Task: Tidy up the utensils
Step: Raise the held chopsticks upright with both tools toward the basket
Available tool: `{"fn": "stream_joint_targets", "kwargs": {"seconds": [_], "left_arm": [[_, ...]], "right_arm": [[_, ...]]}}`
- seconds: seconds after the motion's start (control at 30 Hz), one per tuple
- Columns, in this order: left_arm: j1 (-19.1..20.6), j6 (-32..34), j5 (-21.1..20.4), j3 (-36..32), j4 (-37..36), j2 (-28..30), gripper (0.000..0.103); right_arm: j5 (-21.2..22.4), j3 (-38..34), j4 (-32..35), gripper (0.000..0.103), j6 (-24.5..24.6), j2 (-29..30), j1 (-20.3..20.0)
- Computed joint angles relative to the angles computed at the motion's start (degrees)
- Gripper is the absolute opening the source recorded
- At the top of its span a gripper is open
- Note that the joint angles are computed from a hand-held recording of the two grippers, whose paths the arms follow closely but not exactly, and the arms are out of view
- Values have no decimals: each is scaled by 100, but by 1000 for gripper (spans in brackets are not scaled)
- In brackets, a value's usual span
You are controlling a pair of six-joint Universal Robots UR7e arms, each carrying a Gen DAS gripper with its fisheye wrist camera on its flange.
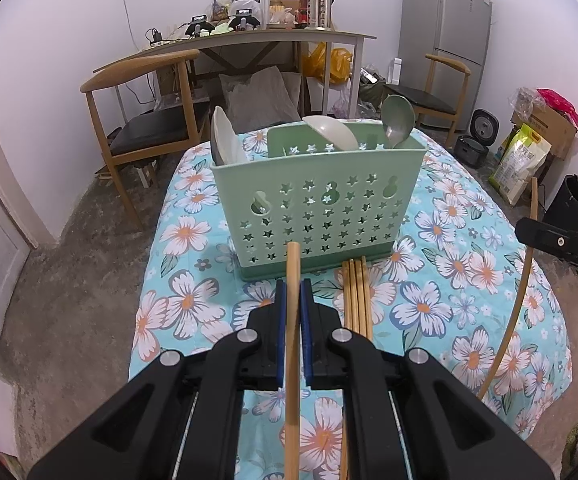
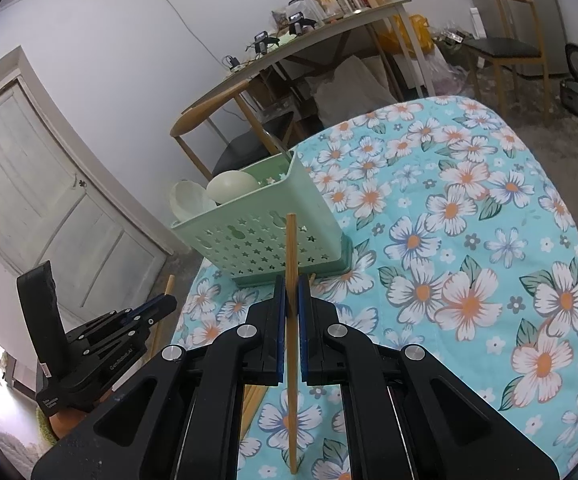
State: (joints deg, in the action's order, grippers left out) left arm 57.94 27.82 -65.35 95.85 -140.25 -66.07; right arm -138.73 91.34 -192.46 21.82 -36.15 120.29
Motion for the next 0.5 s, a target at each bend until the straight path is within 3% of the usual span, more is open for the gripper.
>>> {"fn": "stream_joint_targets", "kwargs": {"seconds": [0.13,0.5], "left_arm": [[16,-7,-94,-82,117,-18,6],[117,-75,-889,-867,254,-15,6]], "right_arm": [[-9,-4,15,4,18,-2,6],[0,68,-29,4,78,-49,6]]}}
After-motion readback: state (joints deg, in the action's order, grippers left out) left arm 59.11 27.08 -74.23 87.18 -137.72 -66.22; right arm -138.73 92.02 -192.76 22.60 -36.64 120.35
